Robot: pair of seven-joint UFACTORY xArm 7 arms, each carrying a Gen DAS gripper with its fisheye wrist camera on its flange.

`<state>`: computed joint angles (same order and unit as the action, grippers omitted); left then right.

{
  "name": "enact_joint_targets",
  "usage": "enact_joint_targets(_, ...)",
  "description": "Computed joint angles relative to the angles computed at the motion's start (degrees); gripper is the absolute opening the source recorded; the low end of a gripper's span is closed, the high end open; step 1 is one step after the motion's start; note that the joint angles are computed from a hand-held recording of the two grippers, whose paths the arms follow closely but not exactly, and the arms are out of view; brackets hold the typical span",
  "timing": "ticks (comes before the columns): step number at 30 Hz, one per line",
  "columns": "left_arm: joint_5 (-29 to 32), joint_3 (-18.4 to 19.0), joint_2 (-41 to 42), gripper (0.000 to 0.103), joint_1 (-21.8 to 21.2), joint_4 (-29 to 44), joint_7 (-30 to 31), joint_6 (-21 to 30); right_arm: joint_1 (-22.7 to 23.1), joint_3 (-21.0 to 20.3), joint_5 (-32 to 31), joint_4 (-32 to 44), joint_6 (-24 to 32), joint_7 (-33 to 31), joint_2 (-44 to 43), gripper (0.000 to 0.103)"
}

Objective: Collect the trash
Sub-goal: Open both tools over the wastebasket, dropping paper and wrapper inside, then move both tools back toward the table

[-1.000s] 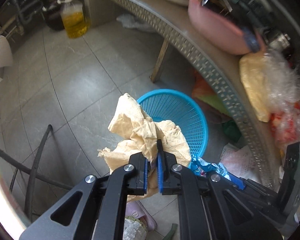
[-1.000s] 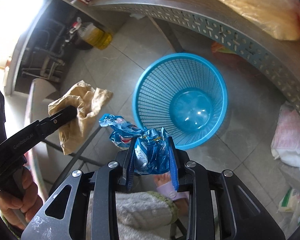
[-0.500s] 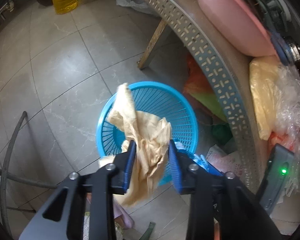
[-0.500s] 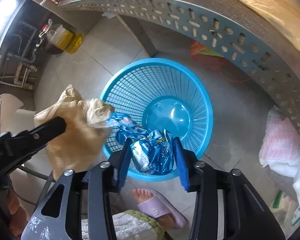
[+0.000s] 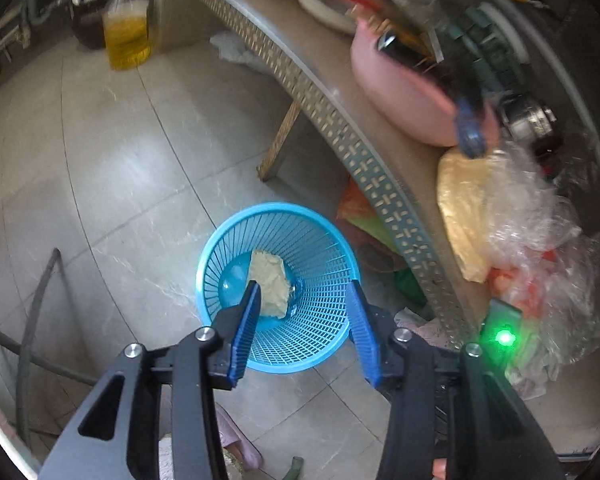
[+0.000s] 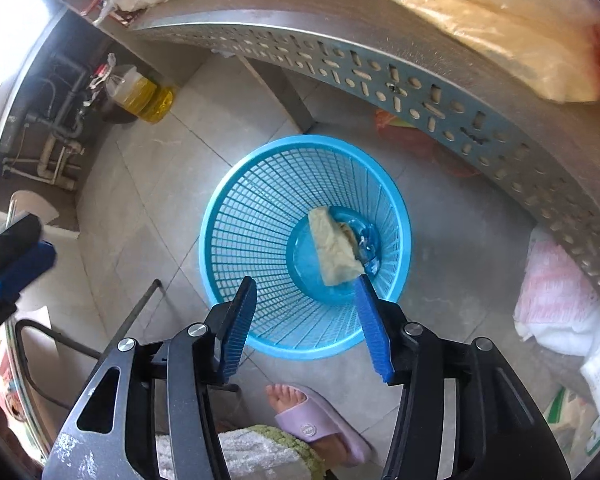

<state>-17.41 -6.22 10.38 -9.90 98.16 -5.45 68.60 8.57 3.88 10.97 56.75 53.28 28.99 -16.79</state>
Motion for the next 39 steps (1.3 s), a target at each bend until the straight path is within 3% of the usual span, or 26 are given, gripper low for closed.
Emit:
enact_joint_targets(6, -0.5, 0.9, -10.8, 0.057, 0.6, -7.3, 4.5, -3.6, 1.1, 2.6, -5.1, 1.3, 3.2, 0.4, -3.9, 0.056)
enact_joint_targets(11, -1.3, 2.7, -22.1, 0.079, 0.9, -16.2, 5.6, -8.6, 2.4, 5.4, -10.8, 3.5, 3.5, -1.0, -7.9, 0.071)
enact_joint_targets(14, -1.4, 3.6, -28.7, 0.085, 1.0, -21.0, 4.2, -11.4, 2.7, 6.9, -13.8, 4.3, 2.2, -1.3, -10.2, 0.085)
enact_joint_targets(17, 0.4, 3.9, -35.2, 0.095, 1.9, -26.0, 1.8, -15.7, 2.7, 8.8, -17.2, 5.8, 2.0, -1.7, -11.1, 0.092)
enact_joint_targets(19, 2.3, 4.0, -38.7, 0.097, 2.4, -28.3, 0.6, -16.9, 3.0, 9.9, -18.9, 6.6, 1.6, -2.3, -11.5, 0.095)
enact_joint_targets(25, 1.6, 8.1, -46.3, 0.097, 1.7, -31.2, 0.8, -13.0, 3.0, 12.9, -23.9, 9.3, 0.7, -2.2, -11.4, 0.095)
enact_joint_targets(30, 2.8, 10.4, -54.2, 0.097, 4.0, -35.0, 0.4, -9.2, 4.4, 13.5, -25.0, 9.7, -2.2, -3.9, -12.0, 0.095)
enact_joint_targets(39, 5.5, 13.6, -67.4, 0.097, 11.9, -43.1, -9.8, -3.0, 11.3, 11.7, -17.2, 9.4, -11.0, -13.8, -10.3, 0.095)
